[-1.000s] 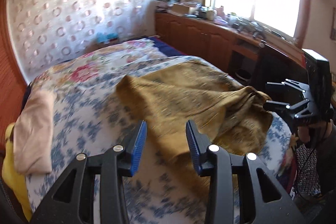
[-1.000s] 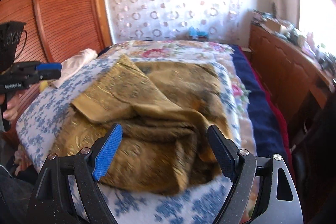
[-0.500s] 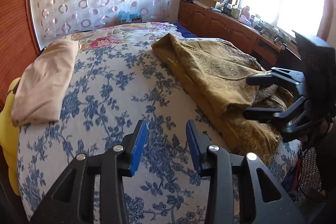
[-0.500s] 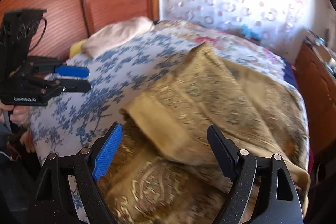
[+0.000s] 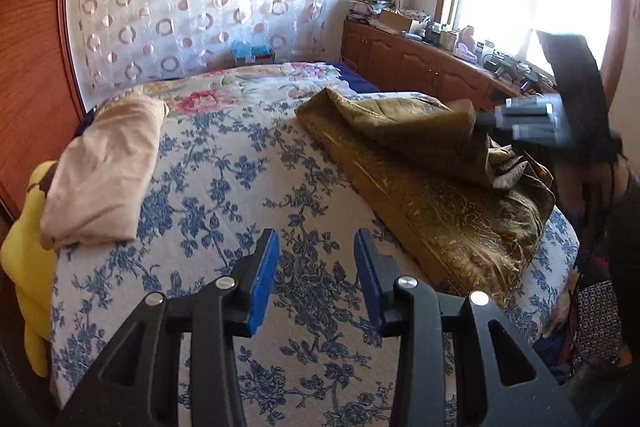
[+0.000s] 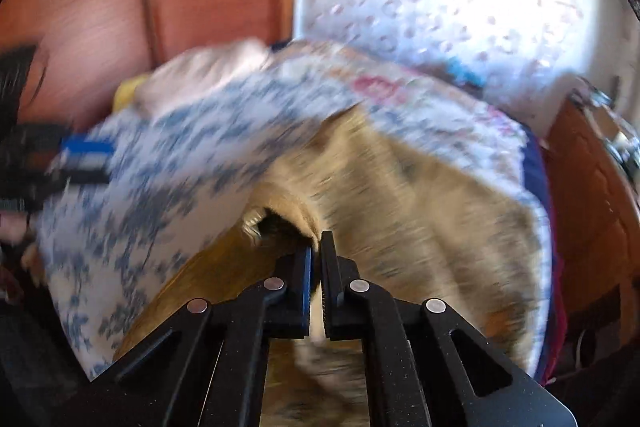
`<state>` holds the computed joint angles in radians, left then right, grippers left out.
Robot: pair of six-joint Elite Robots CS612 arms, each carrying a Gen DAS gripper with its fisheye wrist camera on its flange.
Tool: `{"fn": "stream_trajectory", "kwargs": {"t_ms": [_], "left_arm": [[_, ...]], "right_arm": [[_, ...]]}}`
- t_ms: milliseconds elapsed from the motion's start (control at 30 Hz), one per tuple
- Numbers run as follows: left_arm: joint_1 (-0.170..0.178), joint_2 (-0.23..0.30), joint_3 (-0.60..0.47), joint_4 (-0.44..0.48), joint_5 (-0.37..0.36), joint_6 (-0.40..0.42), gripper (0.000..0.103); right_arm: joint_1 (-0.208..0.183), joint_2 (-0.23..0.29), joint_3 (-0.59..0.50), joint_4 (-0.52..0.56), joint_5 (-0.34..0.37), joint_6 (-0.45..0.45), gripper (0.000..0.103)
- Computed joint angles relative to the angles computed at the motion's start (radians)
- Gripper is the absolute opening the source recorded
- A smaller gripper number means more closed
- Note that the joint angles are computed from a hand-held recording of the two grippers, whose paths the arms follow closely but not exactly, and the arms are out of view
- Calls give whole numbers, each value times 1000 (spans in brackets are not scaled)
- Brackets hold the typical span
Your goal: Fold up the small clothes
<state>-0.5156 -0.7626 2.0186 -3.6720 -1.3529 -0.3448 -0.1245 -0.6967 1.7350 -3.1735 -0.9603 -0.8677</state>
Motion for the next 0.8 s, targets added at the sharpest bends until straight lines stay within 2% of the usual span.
{"fn": "stream_trajectory", "kwargs": {"t_ms": [100, 200, 500, 567, 633, 667, 733, 767, 800], "left_arm": [[-3, -2, 0, -18, -7, 6, 38], [-7, -2, -1, -25, -6, 13, 38], [-12, 1, -9, -17, -16, 14, 38], [-12, 3, -12, -11, -19, 14, 38], [-13, 7, -17, -2, -22, 13, 38], [-13, 9, -19, 2, -24, 12, 38], [-13, 13, -23, 7, -29, 10, 38], [-13, 15, -26, 11, -31, 8, 38], [-14, 16, -28, 12, -32, 6, 38]], "right_arm": [[-12, 15, -56, -52, -23, 92, 1], [-13, 43, -133, -65, -77, 171, 1], [6, 153, -363, 26, -280, 294, 1], [5, 167, -388, 34, -294, 323, 1], [10, 181, -407, 25, -341, 348, 1], [9, 181, -404, 17, -352, 348, 6], [10, 180, -397, 6, -379, 341, 32], [9, 178, -391, 1, -390, 337, 55], [6, 175, -386, -3, -389, 334, 58]]}}
